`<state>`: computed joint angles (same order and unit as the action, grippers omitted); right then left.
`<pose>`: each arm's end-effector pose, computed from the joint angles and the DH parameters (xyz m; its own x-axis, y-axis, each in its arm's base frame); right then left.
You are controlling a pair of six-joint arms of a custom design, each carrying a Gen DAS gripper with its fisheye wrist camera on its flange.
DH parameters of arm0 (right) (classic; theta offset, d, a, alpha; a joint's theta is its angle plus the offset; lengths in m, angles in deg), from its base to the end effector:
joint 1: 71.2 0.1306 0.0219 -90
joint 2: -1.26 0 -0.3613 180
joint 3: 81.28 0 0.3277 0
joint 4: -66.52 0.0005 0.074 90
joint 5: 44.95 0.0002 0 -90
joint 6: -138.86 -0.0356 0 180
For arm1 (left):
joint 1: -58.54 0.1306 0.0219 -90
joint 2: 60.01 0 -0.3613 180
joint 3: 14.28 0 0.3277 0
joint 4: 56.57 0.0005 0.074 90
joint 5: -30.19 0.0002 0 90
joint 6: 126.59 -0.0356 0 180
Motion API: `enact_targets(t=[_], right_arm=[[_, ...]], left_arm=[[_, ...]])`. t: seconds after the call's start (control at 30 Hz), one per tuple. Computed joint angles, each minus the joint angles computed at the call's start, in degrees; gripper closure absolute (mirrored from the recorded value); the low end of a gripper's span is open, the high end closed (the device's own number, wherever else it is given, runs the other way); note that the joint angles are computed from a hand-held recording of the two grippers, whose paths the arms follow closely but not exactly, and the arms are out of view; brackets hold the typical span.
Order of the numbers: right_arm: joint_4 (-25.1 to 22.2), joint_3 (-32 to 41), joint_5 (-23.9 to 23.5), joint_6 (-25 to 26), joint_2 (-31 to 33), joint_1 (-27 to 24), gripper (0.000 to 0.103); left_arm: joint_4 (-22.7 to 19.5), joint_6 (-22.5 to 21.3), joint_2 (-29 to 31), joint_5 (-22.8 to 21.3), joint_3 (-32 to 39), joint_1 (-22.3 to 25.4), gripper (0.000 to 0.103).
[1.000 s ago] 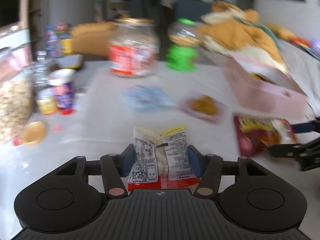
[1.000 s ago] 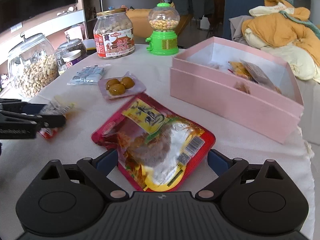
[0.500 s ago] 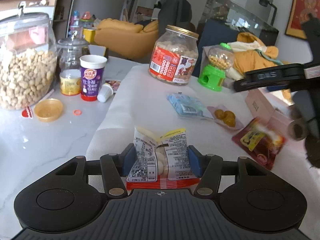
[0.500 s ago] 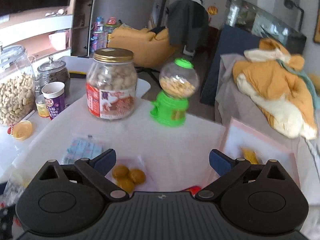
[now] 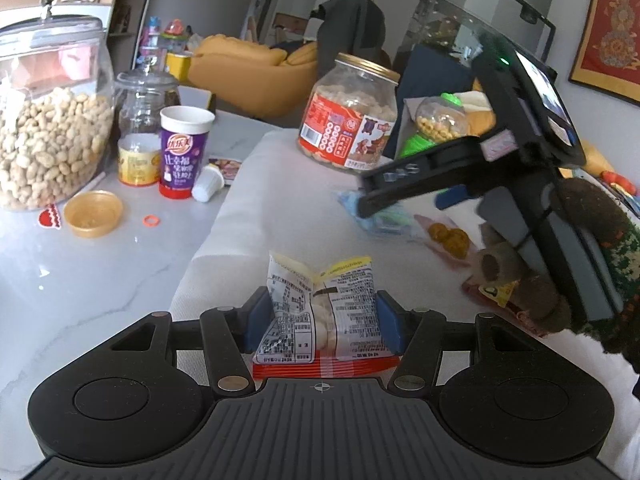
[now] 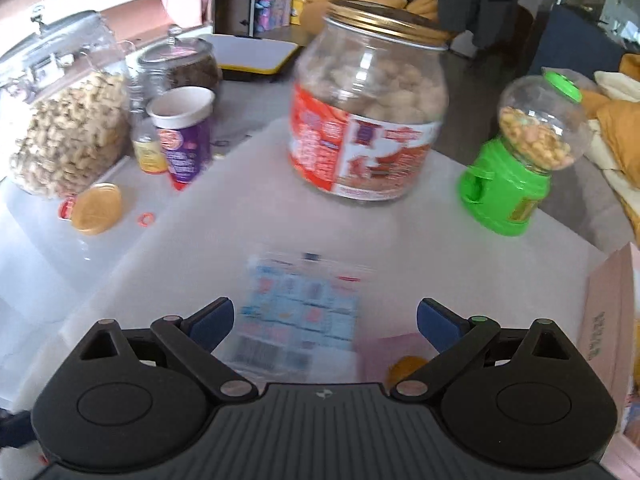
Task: Organize snacks
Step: 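Move the right gripper past the candy pack and grasp the pink tray of orange cakes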
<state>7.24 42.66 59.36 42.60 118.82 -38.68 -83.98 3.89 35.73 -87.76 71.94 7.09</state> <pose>0.4941 0.3040 0.4007 -0.7116 -0.3284 -0.6211 -0.3195 0.9386 -0.1302 0.3027 -0.3539 0.3724 -0.5817 -0.1902 -0.7908 0.1048 0.9467 -0.3047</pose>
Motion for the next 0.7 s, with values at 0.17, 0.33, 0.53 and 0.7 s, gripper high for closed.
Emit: enact_targets(t=[0.17,0.33,0.53,0.7], right_arm=[[-3.4,0.0,-4.5,-1.9,-0.8,-4.8,0.005],[-3.4,-3.4,-6.4,-3.2,-2.9,-7.9,0.003],[-2.2,-10.3,-11.0,5.6,-7.9,-6.4,0.001],[-2.3,-10.3,-22.0,1.1,-10.4,-8.0,0.004]], left_arm=[[0.1,-0.1,0.0,0.2,0.0,0.2,0.041],[0.1,-0.1,0.0,0.2,0.0,0.2,0.041],[0.2,0.2,0.0,0.1,0.0,0.1,0.041],[0.3,0.3,0.0,0.2,-0.1,0.1,0.041]])
